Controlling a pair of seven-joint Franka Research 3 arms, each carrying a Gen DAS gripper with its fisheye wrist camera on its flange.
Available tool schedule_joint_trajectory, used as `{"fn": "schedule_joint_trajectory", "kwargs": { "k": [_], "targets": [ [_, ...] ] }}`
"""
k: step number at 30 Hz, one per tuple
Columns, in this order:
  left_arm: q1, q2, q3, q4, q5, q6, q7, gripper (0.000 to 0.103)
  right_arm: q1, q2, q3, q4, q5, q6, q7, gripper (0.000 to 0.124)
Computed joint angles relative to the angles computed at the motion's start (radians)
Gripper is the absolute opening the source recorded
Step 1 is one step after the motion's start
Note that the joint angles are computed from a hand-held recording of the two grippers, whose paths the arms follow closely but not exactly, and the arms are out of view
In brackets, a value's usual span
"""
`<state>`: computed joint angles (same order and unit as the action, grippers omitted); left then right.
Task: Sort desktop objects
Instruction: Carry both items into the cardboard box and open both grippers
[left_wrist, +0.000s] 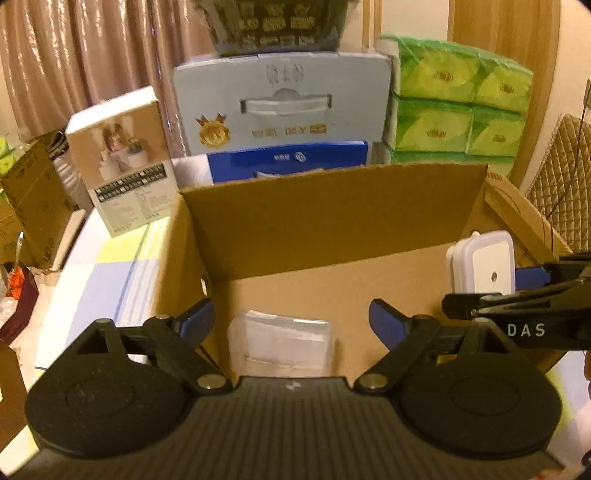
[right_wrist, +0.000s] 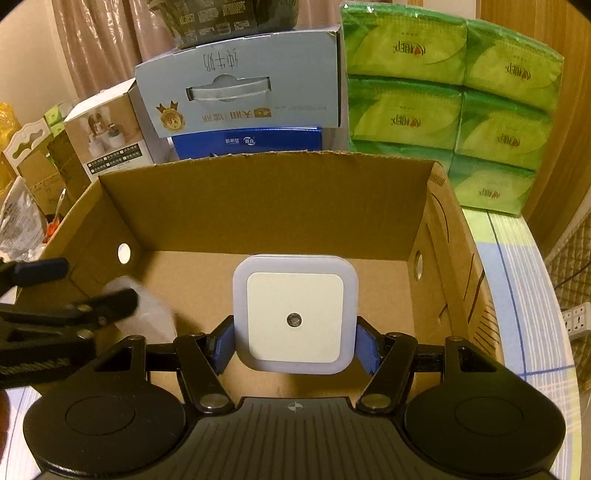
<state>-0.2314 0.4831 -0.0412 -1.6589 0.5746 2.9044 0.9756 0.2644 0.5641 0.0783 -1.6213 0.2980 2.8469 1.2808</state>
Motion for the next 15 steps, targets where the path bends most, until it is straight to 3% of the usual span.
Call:
{"fn": "schedule_joint_trajectory", "kwargs": {
  "k": [5,11,15],
  "targets": [
    [-0.016,-0.043,0.033,-0.040,0.040,0.024,-0.052,0.087,0.005,0.002,-0.005,0.008,-0.005,-0.013,0.007,0.062],
    [0.000,-0.078,0.021,-0.075,0.057,0.025,-0.063,0.088,-0.006,0.003,0.011,0.009,0.011,0.000,-0.005,0.062],
    [0.010,-0.115,0.011,-0.125,0.057,0.042,-0.078,0.088,-0.008,-0.017,0.014,-0.021,0.026,0.046,-0.005,0.081]
  ]
}}
